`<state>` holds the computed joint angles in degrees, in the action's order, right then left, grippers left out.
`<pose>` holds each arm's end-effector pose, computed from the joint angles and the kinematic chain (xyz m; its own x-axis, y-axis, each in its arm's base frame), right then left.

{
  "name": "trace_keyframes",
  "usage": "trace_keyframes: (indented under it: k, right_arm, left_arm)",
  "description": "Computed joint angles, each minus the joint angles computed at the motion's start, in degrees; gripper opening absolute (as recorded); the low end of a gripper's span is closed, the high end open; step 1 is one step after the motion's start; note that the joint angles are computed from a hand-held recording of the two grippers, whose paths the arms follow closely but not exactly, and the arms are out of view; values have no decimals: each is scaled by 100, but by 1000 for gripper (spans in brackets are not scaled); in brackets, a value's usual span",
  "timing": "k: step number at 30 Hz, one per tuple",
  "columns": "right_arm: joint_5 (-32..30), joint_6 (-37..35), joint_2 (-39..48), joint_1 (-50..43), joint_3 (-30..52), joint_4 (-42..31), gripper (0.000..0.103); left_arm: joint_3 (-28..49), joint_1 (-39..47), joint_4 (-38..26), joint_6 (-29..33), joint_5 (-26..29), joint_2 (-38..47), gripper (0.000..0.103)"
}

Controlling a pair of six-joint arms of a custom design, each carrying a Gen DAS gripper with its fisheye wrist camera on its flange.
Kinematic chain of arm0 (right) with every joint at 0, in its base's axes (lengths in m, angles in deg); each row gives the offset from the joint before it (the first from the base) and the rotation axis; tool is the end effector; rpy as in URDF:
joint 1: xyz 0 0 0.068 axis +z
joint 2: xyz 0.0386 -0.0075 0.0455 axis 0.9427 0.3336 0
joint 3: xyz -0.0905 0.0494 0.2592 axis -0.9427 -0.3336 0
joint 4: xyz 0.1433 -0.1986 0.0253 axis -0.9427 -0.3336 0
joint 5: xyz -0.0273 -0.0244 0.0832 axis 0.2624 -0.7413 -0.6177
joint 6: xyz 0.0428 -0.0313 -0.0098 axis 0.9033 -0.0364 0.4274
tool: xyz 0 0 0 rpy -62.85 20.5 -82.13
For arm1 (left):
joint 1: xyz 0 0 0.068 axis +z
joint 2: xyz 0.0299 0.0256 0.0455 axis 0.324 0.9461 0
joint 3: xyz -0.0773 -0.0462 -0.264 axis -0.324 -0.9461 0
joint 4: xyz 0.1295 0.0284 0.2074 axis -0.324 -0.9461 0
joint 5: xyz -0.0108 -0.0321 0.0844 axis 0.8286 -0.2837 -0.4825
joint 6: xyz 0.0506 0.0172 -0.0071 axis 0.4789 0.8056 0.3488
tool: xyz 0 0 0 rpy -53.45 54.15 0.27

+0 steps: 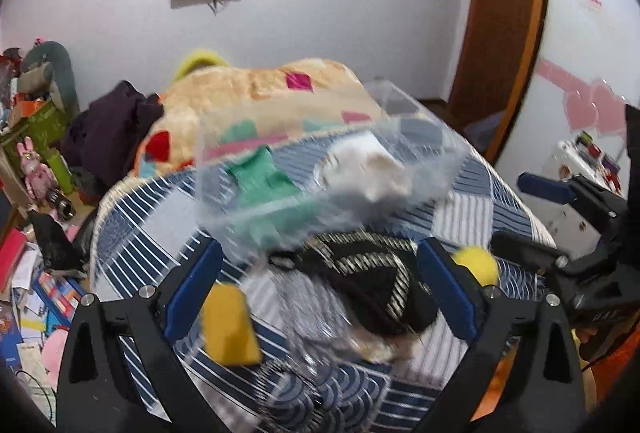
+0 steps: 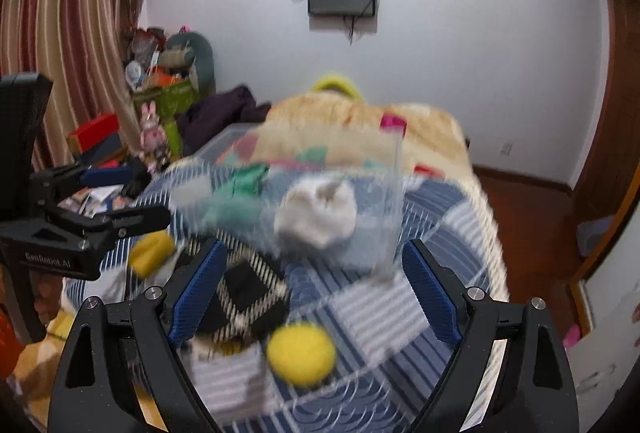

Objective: Organize soft objects
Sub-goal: 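Grasp the black chain bag with the left tool while the right tool grasps the yellow ball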

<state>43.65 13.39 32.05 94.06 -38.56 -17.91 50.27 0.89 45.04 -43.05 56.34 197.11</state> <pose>0.2547 0.1201 0.0957 -0.4761 -0.3353 -0.8129 -0.6212 0.7826 0.0411 0.2441 -0.0727 0.0421 -0.6439 -0.0439 -0.7638 0.0197 0.9971 -0.0739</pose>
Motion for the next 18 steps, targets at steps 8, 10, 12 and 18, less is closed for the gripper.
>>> trace_keyframes:
  k: [8, 10, 12, 18]
  right_arm:
    - [-403, -159, 936, -182, -55, 87, 83]
    - [-472, -147, 1078, -196, -26, 54, 73]
    - [-487, -118, 1118, -193, -76, 119, 64]
    - [-631, -30, 1261, -289, -70, 177, 43]
  left_arm:
    - [287, -500, 161, -364, 104, 749, 84]
    - [426, -461, -27, -302, 277, 763, 72]
    - [531, -438, -153, -284, 371, 787, 61]
    - [413, -273, 49, -250, 666, 767, 27]
